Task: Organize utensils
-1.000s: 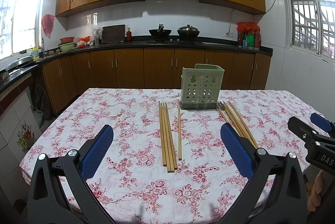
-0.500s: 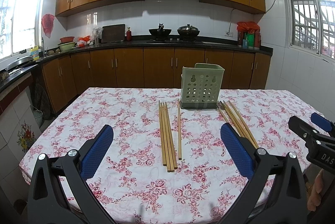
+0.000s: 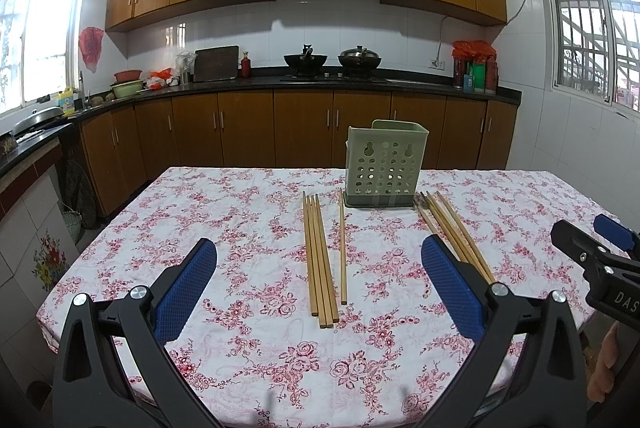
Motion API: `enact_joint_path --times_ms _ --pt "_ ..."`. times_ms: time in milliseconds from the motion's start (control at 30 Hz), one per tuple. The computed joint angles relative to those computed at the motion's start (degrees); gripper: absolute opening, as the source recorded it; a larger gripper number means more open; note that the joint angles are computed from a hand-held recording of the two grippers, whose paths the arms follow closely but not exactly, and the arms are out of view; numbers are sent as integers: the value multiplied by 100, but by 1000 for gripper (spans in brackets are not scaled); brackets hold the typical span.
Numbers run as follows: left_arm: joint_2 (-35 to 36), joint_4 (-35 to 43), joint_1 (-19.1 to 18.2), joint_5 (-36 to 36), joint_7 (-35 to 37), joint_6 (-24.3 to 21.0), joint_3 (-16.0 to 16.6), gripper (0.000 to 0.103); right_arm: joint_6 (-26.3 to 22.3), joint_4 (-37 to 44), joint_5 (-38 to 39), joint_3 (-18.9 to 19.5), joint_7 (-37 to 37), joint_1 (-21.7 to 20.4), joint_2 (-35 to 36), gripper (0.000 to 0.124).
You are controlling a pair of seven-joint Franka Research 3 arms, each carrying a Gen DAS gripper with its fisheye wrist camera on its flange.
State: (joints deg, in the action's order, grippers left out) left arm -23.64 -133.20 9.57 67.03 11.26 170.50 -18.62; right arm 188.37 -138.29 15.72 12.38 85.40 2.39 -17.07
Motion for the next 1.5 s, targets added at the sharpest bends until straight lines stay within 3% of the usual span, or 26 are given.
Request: enact_joint_path --times_ms 433,500,700,733,767,900,1000,1133,1367,1500 --pt "64 -8 -94 -45 31 -80 31 101 -56 53 -25 -63 -11 45 59 99" --pt "151 -23 -150 -150 168 -96 103 101 -162 76 -18 -299 -73 257 99 99" --pt "619 146 -711 -1746 1632 -517 696 101 -946 648 -157 -481 235 219 628 99" --pt "725 206 -752 -2002 1840 -555 783 100 -1137 811 -201 -567 292 244 764 97" --pt "813 267 -747 -2151 1976 -567 820 100 -1281 944 -131 -712 235 372 863 88" --pt "1267 636 -862 -2842 2726 -753 976 78 -2079 1740 372 -1100 -115 660 1467 56" --pt "1651 914 -1062 -3679 3587 -829 1136 65 -2448 2296 475 -1167 -229 660 1937 41" --pt "2092 1240 -1211 -4646 4624 -1022 1186 44 -2893 2963 157 -1211 -60 664 2499 32" --pt "2506 1643 -1237 -4959 5128 -1464 1117 30 -3507 3662 -421 -1365 380 746 3125 16" --pt "2575 1698 -1230 -4999 5214 -1469 1116 28 -3347 3546 -514 -1366 412 734 3101 9"
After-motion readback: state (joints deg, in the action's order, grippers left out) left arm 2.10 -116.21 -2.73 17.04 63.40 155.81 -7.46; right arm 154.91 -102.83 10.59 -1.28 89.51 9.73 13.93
